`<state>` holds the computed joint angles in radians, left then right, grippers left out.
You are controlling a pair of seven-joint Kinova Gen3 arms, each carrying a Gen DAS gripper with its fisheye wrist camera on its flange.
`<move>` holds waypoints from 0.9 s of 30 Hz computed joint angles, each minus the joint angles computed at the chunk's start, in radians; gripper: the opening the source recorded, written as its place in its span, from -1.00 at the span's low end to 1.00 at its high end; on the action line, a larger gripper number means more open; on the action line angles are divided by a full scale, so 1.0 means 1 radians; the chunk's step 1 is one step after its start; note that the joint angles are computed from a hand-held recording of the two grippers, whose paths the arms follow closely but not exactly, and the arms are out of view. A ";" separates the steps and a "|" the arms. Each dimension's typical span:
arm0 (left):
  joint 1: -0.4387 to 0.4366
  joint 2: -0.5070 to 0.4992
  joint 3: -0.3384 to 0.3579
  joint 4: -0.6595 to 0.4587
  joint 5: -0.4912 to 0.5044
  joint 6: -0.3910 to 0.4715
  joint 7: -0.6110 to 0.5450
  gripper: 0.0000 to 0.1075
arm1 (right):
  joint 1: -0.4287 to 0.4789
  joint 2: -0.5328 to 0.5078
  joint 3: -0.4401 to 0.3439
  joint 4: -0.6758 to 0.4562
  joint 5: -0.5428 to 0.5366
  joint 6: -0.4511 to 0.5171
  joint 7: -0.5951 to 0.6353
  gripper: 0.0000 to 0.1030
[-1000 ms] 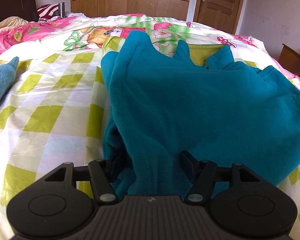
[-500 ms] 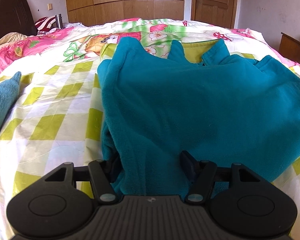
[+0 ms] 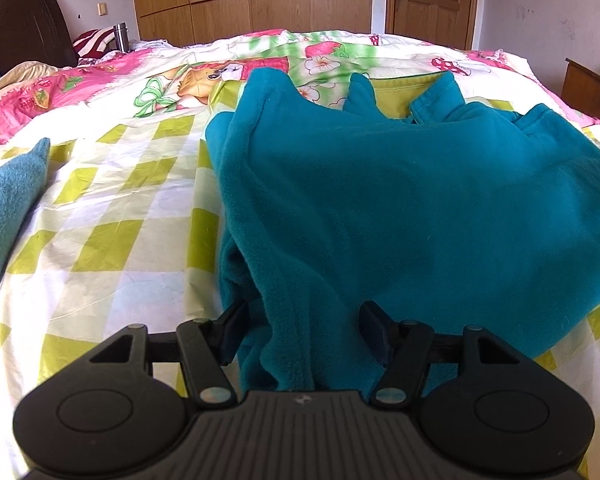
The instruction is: Fold small clothes
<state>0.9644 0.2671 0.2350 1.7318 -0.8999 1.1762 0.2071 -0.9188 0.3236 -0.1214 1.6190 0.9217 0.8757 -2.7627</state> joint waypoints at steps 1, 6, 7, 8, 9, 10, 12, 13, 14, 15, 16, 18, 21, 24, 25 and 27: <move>-0.003 -0.002 0.000 -0.001 0.005 -0.002 -0.001 0.40 | -0.004 0.010 0.015 -0.001 -0.013 0.016 0.002 -0.68; 0.002 -0.001 -0.001 -0.033 0.004 0.051 -0.021 0.39 | 0.034 -0.036 0.014 0.028 -0.045 -0.041 -0.077 -0.55; -0.001 -0.002 -0.002 -0.035 0.003 0.057 -0.027 0.39 | 0.019 -0.038 0.018 0.029 -0.014 -0.031 -0.097 -0.55; -0.005 -0.005 -0.003 -0.034 0.003 0.053 -0.029 0.39 | 0.019 -0.035 0.011 0.022 0.002 -0.021 -0.100 -0.53; -0.012 -0.005 -0.005 -0.032 0.004 0.052 -0.031 0.39 | 0.027 -0.030 0.008 0.011 0.003 -0.023 -0.095 -0.44; -0.019 -0.003 -0.006 -0.031 0.011 0.051 -0.035 0.40 | 0.034 -0.025 0.007 0.006 0.001 -0.031 -0.095 -0.36; -0.039 -0.015 -0.009 -0.005 0.028 0.013 -0.032 0.41 | 0.066 0.000 0.009 -0.017 -0.038 -0.059 -0.086 -0.22; -0.046 -0.026 -0.009 0.012 0.034 -0.008 -0.020 0.41 | 0.079 0.009 0.015 -0.015 -0.054 -0.082 -0.085 -0.22; -0.047 -0.035 -0.007 0.025 0.035 -0.016 -0.004 0.41 | 0.088 0.012 0.024 -0.008 -0.071 -0.105 -0.090 -0.21; -0.044 -0.044 -0.002 0.034 0.031 -0.016 0.010 0.41 | 0.115 0.010 0.021 0.007 -0.105 -0.141 -0.108 -0.20; -0.040 -0.050 0.003 0.040 0.023 -0.008 0.023 0.41 | 0.127 -0.004 0.027 0.029 -0.122 -0.179 -0.137 -0.20; -0.034 -0.059 0.014 0.052 -0.003 -0.005 0.043 0.40 | 0.097 -0.032 0.066 0.061 -0.116 -0.218 -0.184 -0.15; -0.048 -0.053 0.020 0.048 -0.021 -0.017 0.037 0.40 | 0.137 -0.071 0.037 0.096 -0.131 -0.312 -0.148 0.05; -0.063 -0.055 0.006 0.066 -0.044 -0.060 0.108 0.40 | 0.276 -0.052 -0.070 0.076 -0.247 -0.387 -0.029 0.25; -0.076 -0.059 0.001 0.077 -0.040 -0.085 0.127 0.42 | 0.319 -0.030 -0.110 0.056 -0.288 -0.392 0.011 0.30; -0.094 -0.057 -0.002 0.097 -0.037 -0.118 0.141 0.53 | 0.348 0.009 -0.134 0.015 -0.345 -0.372 0.075 0.43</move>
<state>0.8704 0.2101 0.2329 1.8284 -0.9372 1.0581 0.3485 -0.5710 0.3324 -0.2556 1.6344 0.5771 0.5038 -2.6875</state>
